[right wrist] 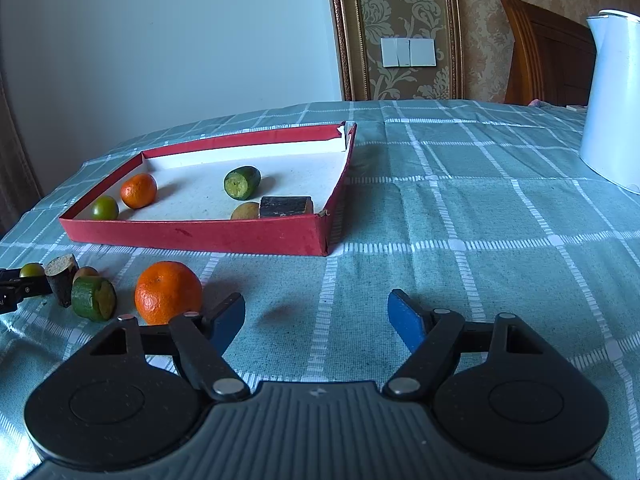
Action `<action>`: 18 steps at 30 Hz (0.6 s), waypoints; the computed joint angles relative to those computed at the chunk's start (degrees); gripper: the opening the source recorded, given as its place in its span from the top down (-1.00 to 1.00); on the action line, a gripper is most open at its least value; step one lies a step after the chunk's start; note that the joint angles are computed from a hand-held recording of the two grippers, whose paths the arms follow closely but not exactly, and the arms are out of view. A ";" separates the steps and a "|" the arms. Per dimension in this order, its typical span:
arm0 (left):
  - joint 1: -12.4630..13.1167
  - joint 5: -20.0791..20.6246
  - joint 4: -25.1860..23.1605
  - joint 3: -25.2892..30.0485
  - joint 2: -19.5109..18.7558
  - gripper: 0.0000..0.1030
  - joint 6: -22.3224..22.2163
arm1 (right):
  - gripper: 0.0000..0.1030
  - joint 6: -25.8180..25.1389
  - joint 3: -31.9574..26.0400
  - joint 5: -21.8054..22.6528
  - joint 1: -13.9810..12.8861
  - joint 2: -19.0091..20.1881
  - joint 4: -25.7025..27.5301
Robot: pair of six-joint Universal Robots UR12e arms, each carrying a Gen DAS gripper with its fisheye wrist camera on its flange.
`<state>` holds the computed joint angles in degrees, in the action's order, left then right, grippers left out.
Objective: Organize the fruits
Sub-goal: 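Withdraw the right gripper and move the left gripper toward the other green tomato, then close the left gripper on the green tomato and lift it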
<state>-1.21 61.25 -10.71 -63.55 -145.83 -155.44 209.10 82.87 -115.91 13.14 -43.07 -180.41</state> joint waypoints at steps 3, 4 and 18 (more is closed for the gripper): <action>-0.02 -0.36 -0.30 0.75 -0.16 0.39 -0.53 | -0.57 -0.35 -0.17 0.00 0.04 0.05 0.36; -0.05 -0.38 -0.52 1.11 -0.25 0.39 -0.70 | -0.58 -0.44 -0.17 0.03 0.04 0.05 0.39; -2.33 0.63 -4.15 11.67 -4.45 0.39 -1.85 | -0.62 -0.86 -0.32 0.03 0.06 0.06 0.81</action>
<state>-3.54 61.88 -14.86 -51.89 -150.28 -157.28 208.24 82.55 -115.88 13.20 -43.01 -179.60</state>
